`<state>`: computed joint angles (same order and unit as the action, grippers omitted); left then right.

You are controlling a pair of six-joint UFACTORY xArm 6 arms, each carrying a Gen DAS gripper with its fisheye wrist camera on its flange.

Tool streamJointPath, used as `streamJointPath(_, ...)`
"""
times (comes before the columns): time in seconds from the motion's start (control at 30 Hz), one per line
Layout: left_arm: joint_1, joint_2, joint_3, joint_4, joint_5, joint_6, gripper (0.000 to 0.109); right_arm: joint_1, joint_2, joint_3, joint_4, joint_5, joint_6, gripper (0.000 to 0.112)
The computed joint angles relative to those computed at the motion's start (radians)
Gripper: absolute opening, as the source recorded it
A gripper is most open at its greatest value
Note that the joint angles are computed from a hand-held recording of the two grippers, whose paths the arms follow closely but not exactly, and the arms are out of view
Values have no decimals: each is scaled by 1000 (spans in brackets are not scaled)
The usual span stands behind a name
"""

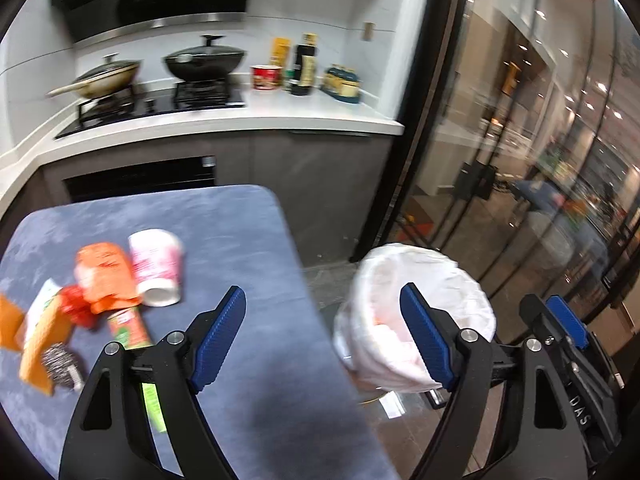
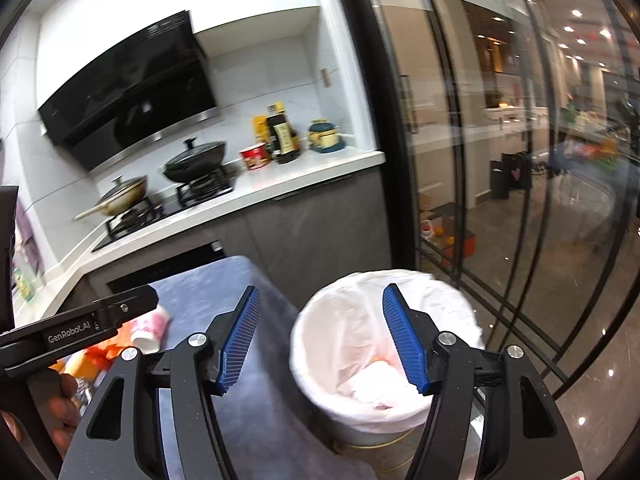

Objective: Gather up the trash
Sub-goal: 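Move both open tools back over the remaining trash, then grasp the green wasabi box with the right tool while the left tool grasps the steel wool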

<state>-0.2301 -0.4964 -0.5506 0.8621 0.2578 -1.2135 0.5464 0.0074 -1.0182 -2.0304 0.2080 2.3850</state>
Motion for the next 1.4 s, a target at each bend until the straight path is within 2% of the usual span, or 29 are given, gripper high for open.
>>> streamJointPath(0.3, 143, -328, 244, -273, 61, 252, 76, 126, 42, -35, 112, 11, -109, 65)
streamJointPath(0.47, 221, -504, 340, -378, 144, 377, 81, 188, 86, -71, 190, 13, -189, 67)
streamJointPath(0.53, 268, -581, 381, -461, 175, 461, 82, 212, 108, -88, 224, 16, -221, 68)
streamJointPath(0.83, 469, -814, 498, -658, 298, 726, 83, 296, 242, -185, 411, 1, -404, 69)
streamJointPath(1.07, 614, -894, 555, -812, 334, 923, 86, 339, 354, -276, 583, -6, -587, 69)
streamJointPath(1.2, 671, -853, 567, -875, 306, 999, 86, 357, 418, -325, 693, -5, -702, 69)
streamJointPath(1.4, 712, -802, 583, -931, 271, 1058, 86, 376, 498, -388, 847, 8, -866, 69)
